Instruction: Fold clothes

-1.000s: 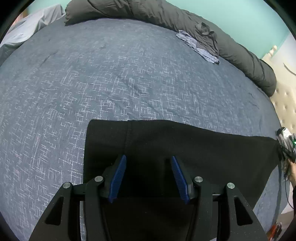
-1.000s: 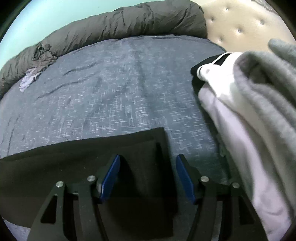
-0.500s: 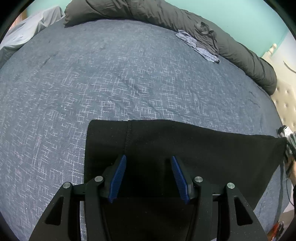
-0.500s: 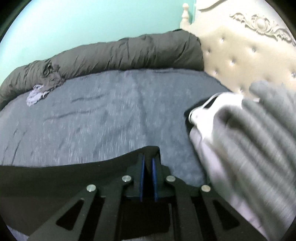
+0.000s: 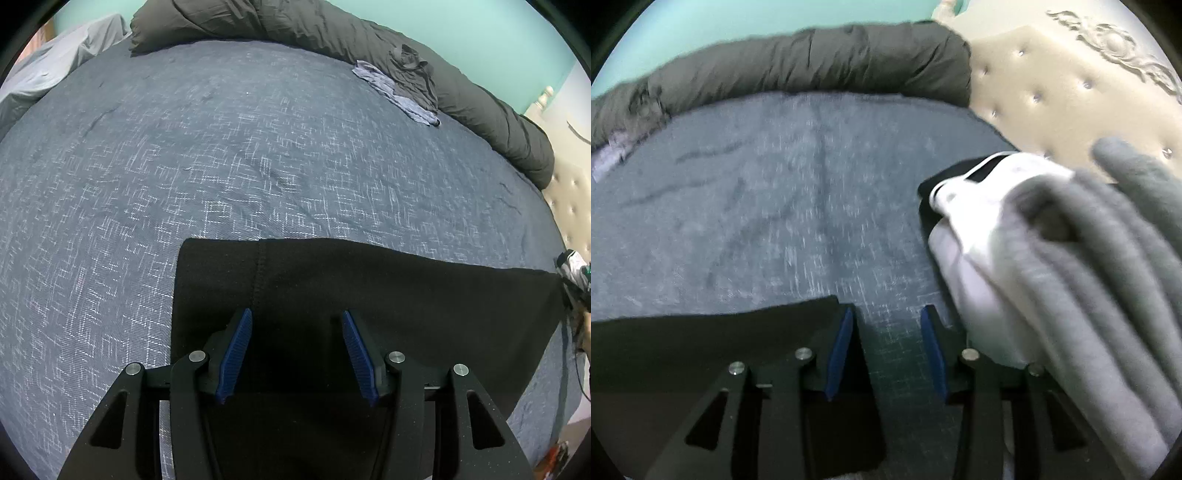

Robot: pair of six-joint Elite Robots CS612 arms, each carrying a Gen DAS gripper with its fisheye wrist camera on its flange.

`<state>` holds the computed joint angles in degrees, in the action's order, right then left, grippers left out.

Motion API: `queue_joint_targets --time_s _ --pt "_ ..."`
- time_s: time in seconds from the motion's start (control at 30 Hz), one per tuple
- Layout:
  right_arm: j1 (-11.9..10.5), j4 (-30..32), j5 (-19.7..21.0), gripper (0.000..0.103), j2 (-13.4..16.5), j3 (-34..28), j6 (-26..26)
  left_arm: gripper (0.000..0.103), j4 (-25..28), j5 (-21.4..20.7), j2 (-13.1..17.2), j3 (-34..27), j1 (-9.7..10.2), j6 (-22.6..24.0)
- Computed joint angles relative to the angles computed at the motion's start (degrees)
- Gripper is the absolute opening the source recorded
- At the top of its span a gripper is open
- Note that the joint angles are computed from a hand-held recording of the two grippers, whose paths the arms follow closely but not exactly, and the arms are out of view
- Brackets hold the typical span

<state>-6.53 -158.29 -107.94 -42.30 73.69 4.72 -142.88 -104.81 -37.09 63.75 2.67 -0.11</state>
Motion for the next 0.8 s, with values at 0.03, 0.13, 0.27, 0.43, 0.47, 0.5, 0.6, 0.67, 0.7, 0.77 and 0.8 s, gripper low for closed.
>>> queue_joint_targets --time_s 0.03,0.13,0.27,0.43,0.47,0.5,0.6,0.67,0.7,0.77,0.8 --pt "-0.05 -2.12 2.25 0.039 -0.76 1.44 0.22 0.055 -0.22 -0.03 -0.05 0.1 0.0 -0.37" --pt "0.1 -5.6 9.35 0.039 -2.32 4.48 0.08 0.055 -0.73 -0.08 -0.35 0.5 0.01 -1.13" --pt "0.9 -3.77 18.65 0.039 -2.91 6.26 -1.21 0.055 -1.52 -0.07 -1.55 1.84 0.11 -1.62" --pt "2.83 -7.87 18.29 0.039 -3.79 9.99 3.2 0.055 -2.29 -0.48 -3.23 3.37 0.8 -2.0" --pt "3.17 -9.55 19.36 0.039 -4.09 10.76 4.27 0.055 -2.16 -0.6 -3.53 3.59 0.97 -1.97" --pt "3.76 -10.35 19.99 0.039 -4.13 10.8 4.84 0.055 -2.01 -0.71 -3.82 3.82 1.13 -1.96" --pt "5.48 -12.27 24.18 0.039 -4.15 11.14 6.07 0.055 -1.87 -1.34 -4.76 4.8 1.74 -2.61" --pt "6.57 -12.92 27.11 0.039 -3.87 11.03 7.41 0.055 -2.53 -2.38 -5.43 6.02 2.22 -3.69" --pt "7.05 -13.31 28.8 0.039 -3.8 11.16 8.52 0.055 -2.73 -2.79 -5.78 6.68 2.43 -3.96" --pt "7.9 -14.09 32.53 0.039 -3.74 11.72 11.33 0.055 -2.61 -3.22 -6.5 8.05 2.82 -4.11" --pt "8.39 -14.13 33.45 0.039 -3.68 11.78 12.24 0.055 -2.27 -3.4 -6.81 8.67 2.99 -4.03"
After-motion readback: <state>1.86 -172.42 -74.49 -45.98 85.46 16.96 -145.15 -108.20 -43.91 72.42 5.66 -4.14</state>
